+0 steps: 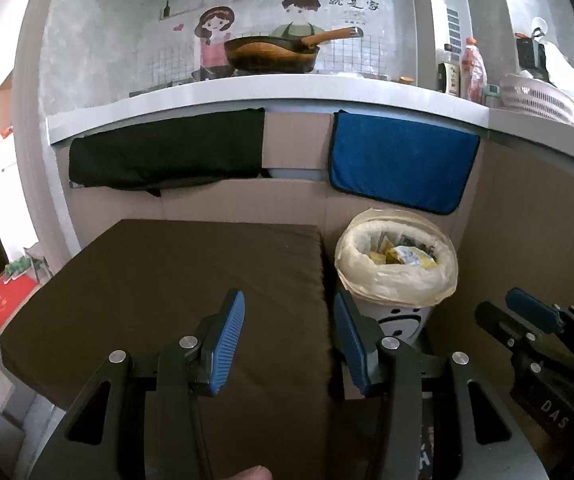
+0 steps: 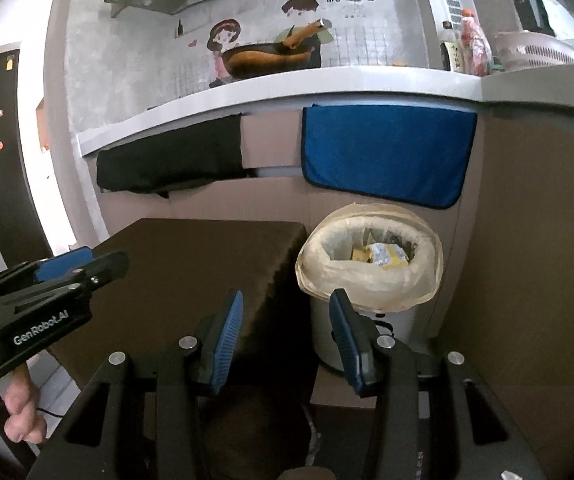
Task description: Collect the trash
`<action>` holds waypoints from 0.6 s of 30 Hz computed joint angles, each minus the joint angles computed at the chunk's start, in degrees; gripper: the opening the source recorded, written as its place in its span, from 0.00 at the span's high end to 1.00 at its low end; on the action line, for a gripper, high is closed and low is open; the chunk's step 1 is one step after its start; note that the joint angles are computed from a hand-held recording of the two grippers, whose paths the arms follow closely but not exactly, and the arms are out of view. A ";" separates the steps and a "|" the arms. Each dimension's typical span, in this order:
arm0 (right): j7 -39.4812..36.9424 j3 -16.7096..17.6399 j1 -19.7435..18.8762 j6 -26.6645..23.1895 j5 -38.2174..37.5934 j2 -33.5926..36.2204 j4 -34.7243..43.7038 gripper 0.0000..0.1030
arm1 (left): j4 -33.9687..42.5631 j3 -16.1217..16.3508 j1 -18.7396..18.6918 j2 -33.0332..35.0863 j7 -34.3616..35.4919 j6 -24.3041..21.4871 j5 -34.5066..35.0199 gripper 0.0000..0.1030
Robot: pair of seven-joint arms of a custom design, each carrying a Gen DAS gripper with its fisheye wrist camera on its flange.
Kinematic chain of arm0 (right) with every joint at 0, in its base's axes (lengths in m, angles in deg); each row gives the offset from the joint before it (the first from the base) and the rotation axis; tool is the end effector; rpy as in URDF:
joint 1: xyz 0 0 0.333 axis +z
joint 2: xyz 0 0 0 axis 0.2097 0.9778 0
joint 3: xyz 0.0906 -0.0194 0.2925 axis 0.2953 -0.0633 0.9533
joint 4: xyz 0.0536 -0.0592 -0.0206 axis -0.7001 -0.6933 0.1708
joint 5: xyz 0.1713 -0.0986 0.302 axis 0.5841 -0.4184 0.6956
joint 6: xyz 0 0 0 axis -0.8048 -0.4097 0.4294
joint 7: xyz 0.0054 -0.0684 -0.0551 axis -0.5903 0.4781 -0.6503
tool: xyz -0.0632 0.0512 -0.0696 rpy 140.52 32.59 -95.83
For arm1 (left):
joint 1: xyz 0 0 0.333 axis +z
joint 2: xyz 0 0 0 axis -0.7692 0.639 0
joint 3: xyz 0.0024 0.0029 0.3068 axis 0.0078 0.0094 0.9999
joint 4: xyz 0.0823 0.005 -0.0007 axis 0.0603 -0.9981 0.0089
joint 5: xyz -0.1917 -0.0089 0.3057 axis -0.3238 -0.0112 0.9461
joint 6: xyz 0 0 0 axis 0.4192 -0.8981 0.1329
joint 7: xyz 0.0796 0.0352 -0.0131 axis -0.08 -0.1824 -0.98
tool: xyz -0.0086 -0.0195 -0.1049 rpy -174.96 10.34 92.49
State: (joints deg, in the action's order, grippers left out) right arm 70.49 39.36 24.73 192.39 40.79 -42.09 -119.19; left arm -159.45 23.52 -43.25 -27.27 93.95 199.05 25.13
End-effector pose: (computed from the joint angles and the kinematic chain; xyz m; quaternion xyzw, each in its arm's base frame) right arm 0.4041 0.0992 0.5377 -0.6460 0.5591 -0.3044 0.4213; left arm 0.3909 -0.1961 0.5517 -0.6023 0.6122 -0.3749 0.3491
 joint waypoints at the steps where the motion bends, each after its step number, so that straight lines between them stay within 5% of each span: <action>1: 0.03 -0.19 0.24 -0.14 0.04 -0.12 -0.01 0.59 | -0.22 0.26 -0.38 -0.24 0.25 -0.27 -0.20 0.53; 18: -0.58 -2.22 3.54 -0.41 0.53 -1.38 -0.59 0.59 | -2.73 -0.31 1.44 -4.68 -0.25 -0.06 -0.64 0.53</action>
